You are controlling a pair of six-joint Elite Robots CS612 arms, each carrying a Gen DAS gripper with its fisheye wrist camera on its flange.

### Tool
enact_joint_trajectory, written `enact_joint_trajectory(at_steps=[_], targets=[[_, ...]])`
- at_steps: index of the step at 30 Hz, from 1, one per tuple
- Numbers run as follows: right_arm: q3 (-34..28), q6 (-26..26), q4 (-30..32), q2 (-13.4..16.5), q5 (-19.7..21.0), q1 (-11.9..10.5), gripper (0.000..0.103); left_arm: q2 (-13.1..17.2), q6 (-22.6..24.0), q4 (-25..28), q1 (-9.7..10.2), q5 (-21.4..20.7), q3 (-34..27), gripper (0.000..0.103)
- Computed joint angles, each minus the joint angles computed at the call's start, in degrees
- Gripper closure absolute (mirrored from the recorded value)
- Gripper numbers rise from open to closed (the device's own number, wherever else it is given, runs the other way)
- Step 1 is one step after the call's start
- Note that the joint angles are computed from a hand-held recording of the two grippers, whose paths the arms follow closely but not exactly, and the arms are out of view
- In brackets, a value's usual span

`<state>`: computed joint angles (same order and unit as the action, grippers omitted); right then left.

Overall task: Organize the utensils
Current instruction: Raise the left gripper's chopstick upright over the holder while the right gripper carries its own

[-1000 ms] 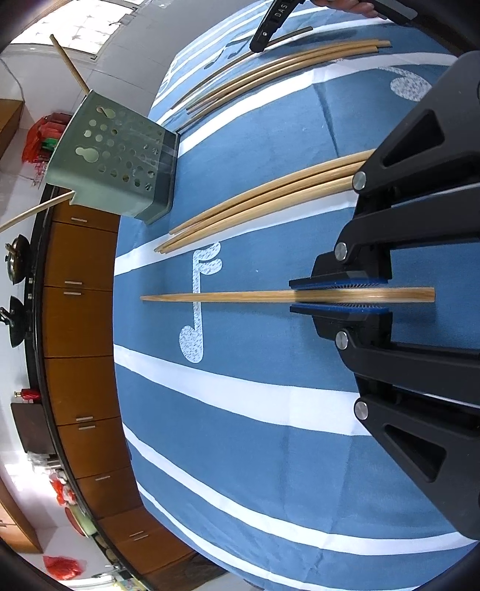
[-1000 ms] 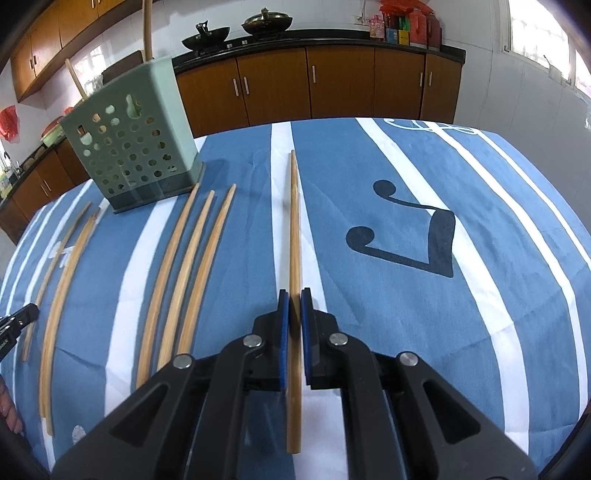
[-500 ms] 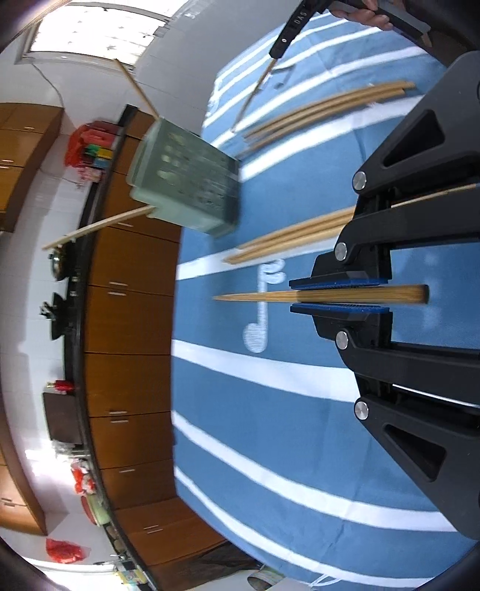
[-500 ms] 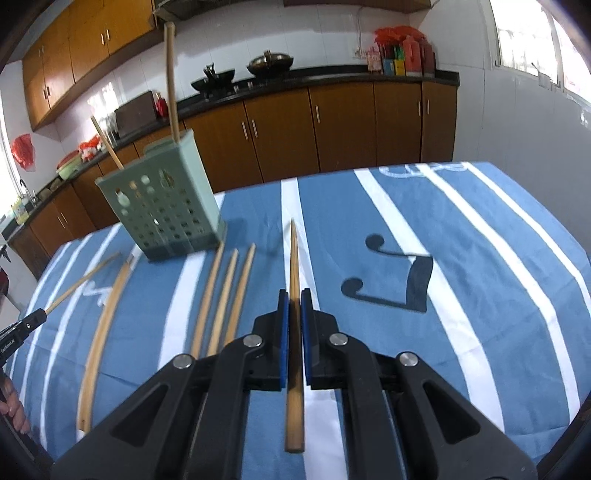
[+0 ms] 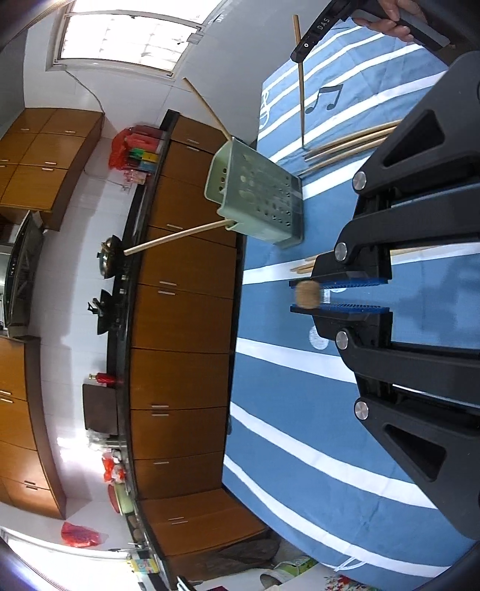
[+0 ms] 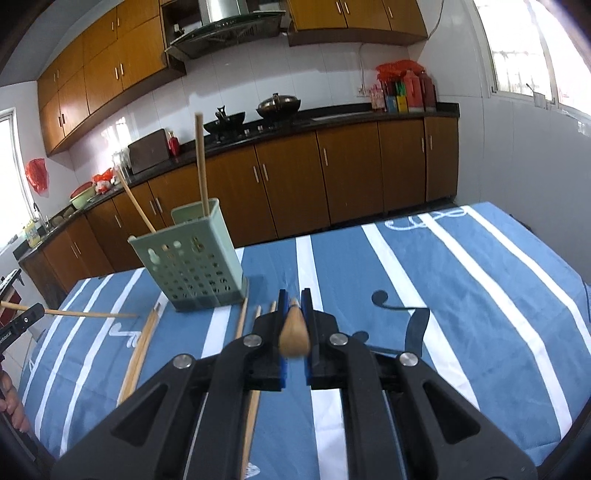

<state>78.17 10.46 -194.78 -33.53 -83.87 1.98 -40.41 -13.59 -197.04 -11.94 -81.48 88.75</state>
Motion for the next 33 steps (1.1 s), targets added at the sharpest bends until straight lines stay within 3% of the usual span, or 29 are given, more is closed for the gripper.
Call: enact_joint_trajectory(at_steps=[8,13,18,21,25,30,33], targets=[[-0.1,-1.0,-2.7,-0.7,0.7,-0.1,0.095,-0.3,0.9,-0.7,-0.02,0.6,-1.1,0.096],[0.0,-0.9,-3.5,-2.5,5.9,-0.7,0.095,-1.2,1.9,-2.6,0.25,0.0,-2.0,0.096],[-0.4,-0.6,-3.0,-4.5,13.7,-1.3,0.095,-1.7,3.7,-5.0,-0.20,0.3,-4.0,0.096],[-1.4,-0.2,-3.3,-5.0,16.0,-1.3,0.095,-1.5,3.7,-6.0,-0.48,0.1,-5.6,0.096],[-5.2,0.0,-2.6,-4.3,13.9,-0.5,0.095,-0.3,2.1,-7.3,-0.97,0.9,-9.6,0.096],[-12.2,-1.1,5.2,-1.8,11.4,0.3,0.095,1.7,-1.1,-7.1,-1.37,0.1,-14.5,0.096],[-16.1,-2.1,10.9,-0.1,10.8,0.7,0.095,3.1,-0.2,-7.1,-1.88,0.6,-16.6,0.096]])
